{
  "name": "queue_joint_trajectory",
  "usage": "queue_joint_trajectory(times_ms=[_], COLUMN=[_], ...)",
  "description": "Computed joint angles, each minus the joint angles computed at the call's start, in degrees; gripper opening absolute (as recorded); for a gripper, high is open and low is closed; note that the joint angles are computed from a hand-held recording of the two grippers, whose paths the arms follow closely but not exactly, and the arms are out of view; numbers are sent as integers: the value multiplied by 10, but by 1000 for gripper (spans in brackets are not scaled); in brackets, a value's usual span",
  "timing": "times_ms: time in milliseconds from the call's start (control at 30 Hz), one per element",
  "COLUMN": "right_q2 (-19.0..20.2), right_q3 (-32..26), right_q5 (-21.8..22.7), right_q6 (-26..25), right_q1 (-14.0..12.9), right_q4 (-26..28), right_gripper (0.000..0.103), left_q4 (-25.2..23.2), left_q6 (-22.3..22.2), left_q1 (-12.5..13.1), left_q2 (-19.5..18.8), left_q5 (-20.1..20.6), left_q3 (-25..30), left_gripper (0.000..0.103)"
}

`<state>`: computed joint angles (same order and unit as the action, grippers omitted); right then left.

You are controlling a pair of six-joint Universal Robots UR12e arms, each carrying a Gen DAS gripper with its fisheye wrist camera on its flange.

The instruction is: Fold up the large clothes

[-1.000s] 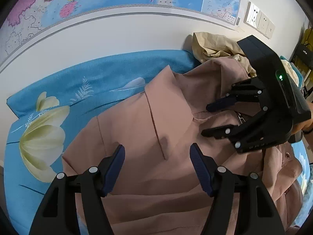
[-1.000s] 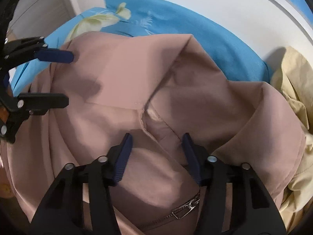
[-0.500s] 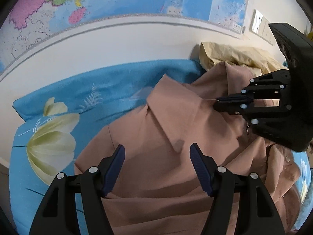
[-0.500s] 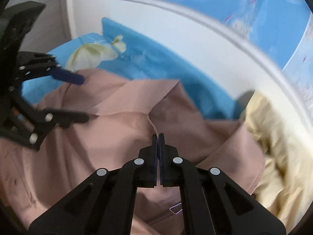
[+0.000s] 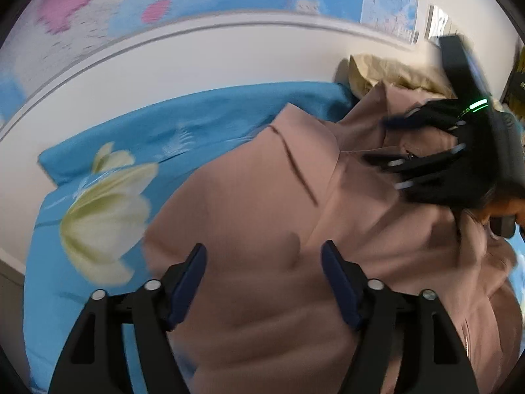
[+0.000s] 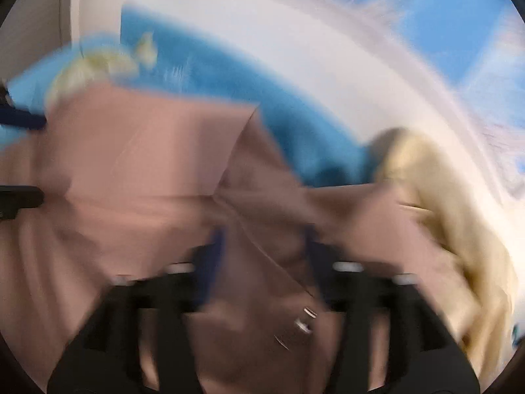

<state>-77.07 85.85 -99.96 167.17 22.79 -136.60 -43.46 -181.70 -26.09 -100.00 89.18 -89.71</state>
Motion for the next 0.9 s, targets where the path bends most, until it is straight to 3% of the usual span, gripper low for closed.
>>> queue_joint_trajectory(times_ms=[33, 100, 233, 367, 500, 600, 767, 867, 900], right_q2=[-23, -63, -172, -278, -368, -392, -402, -391, -386], right_q3=[18, 51, 145, 251, 352, 393, 417, 424, 421], right_q5=[25, 35, 168, 282, 369, 414, 440, 495, 490], right_q6=[8, 26, 89, 181, 279, 327, 352, 351, 344], right_q1=[-8, -16, -61, -110, -155, -158, -137, -135, -127], right_q4=[-16, -35, -31, 14, 24, -8, -61, -88, -88], right_gripper=[73, 75, 83, 83, 84, 84, 84, 74, 71], left_q4=[12, 29, 38, 5, -52, -81, -84, -89, -84], left_q6=[-4, -8, -19, -23, -21, -11, -1, -3, -10], left_q1=[6, 19, 48, 68, 69, 71, 53, 58, 60], left_q2=[14, 44, 114, 173, 199, 210, 222, 230, 232], left_q5=[-7, -24, -77, -133, -168, -225, -240, -288, -300], left_q3=[-16, -49, -122, -183, -207, -222, -234, -244, -248], left_gripper=[81, 82, 86, 88, 88, 91, 96, 96, 96])
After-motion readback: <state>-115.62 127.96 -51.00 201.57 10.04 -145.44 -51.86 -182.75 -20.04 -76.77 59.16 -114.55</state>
